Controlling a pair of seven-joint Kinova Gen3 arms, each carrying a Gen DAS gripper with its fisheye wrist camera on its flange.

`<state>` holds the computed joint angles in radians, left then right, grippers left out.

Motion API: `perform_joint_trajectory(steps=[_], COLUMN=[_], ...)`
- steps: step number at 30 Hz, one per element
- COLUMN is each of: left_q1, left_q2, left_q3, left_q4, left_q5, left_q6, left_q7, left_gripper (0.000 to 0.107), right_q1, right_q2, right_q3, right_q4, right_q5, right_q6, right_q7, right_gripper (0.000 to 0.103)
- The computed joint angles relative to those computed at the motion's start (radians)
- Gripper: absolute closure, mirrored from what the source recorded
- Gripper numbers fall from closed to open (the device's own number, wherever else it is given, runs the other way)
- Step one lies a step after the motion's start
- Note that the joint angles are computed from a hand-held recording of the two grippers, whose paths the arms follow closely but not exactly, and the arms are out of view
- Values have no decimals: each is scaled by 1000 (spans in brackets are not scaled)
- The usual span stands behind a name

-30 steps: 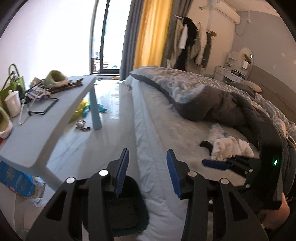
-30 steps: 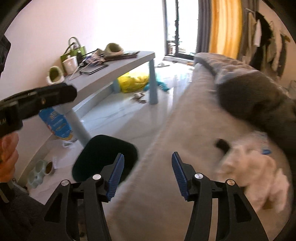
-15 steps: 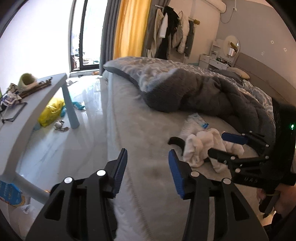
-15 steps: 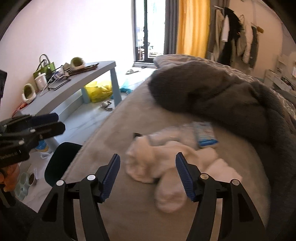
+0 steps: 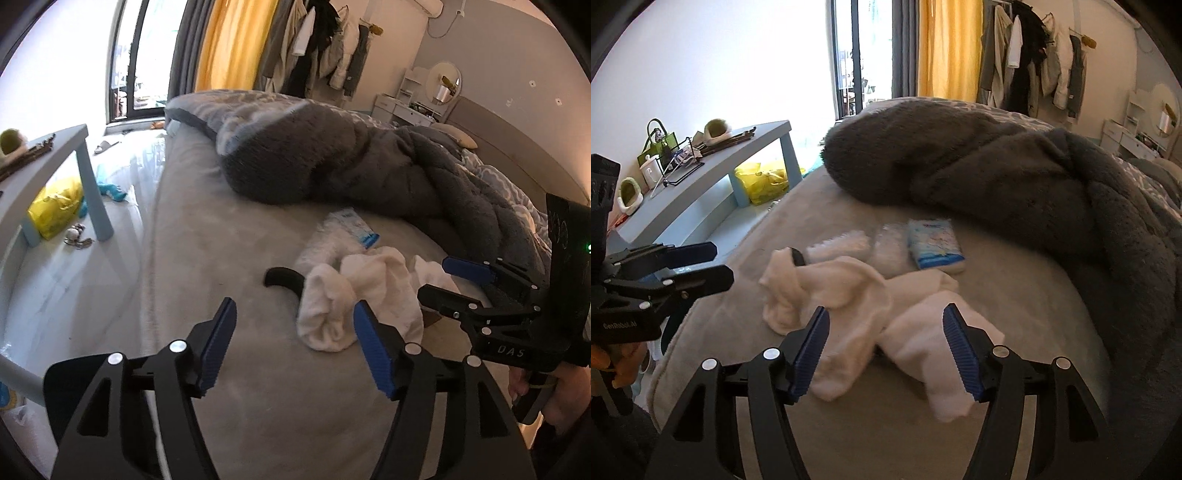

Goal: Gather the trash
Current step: 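Grasp a white sock with the left tool while the right tool grasps another sock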

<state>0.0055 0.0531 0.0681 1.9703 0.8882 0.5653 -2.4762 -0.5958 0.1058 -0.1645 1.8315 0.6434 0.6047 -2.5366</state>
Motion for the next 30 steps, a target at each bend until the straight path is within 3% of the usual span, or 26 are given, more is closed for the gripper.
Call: perform_joint_trajectory(steps=[6,13,16,30], left_q1=[16,-10,-13,-15], left_q2=[45,113,136,150], left_q3=[26,58,70,102], left_q4=[-11,-42,-53,-59], left_q5=[1,47,45,34], left_q6=[-23,19,26,-4], left_q7=[13,0,10,27], left_gripper=[32,32,36,75], right_q1=[30,66,77,133], right_q2=[-13,-24,-28,-37], right_q3=[5,8,10,17], right_q4=[21,45,53,82], right_q5=[-37,-90,-101,-220], right_q6=[-27,-58,-65,-98], right_q7=[42,94,109,213], right_gripper=[35,32,32,29])
